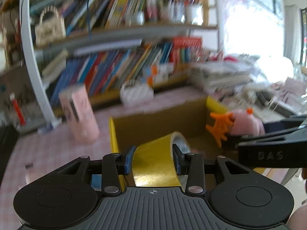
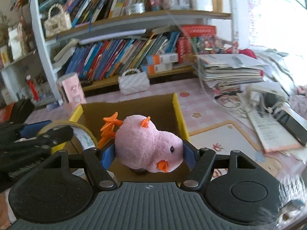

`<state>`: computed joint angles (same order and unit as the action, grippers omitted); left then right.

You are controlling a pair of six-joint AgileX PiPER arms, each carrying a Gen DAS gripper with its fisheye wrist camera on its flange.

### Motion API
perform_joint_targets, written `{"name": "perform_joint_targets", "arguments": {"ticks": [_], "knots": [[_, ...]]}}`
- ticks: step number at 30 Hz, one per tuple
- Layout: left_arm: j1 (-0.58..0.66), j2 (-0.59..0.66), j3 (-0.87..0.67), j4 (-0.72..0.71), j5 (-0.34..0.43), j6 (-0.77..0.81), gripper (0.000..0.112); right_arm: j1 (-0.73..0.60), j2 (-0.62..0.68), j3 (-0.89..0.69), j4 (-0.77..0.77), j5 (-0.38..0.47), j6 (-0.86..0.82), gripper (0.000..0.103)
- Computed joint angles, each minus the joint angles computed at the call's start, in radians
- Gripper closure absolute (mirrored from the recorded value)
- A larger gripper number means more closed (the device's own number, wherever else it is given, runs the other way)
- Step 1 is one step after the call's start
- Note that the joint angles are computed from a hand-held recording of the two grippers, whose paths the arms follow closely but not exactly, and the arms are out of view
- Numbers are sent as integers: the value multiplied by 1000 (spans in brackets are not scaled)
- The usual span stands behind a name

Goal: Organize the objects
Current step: 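Lower the tape roll into the box with the left gripper while the right drops the chick in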

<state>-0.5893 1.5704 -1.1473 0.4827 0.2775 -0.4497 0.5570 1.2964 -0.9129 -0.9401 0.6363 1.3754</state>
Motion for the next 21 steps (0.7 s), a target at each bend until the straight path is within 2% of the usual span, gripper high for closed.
{"name": "perform_joint_targets", "arguments": {"ticks": [2,5,7,10,16,21], "knots": [[7,22,-10,-40,20,16,75,-48,31,-15,63,-62,-94,35],[-2,42,-13,42,38,-61,75,-96,68,-32,154,-121,-222,35],[1,60,-29,20,51,-39,75,-127,99,-49,226,-146,-318,35],[-11,73,-31,79,72,-83,75,-163,145,-75,327,-169,-453,35],[-39,82,-17,247,79,-211,74,-174,211,-125,380,-165,-621,35],[-35,96,-28,247,66,-194,69,-160,262,-175,356,-103,-704,33]]}}
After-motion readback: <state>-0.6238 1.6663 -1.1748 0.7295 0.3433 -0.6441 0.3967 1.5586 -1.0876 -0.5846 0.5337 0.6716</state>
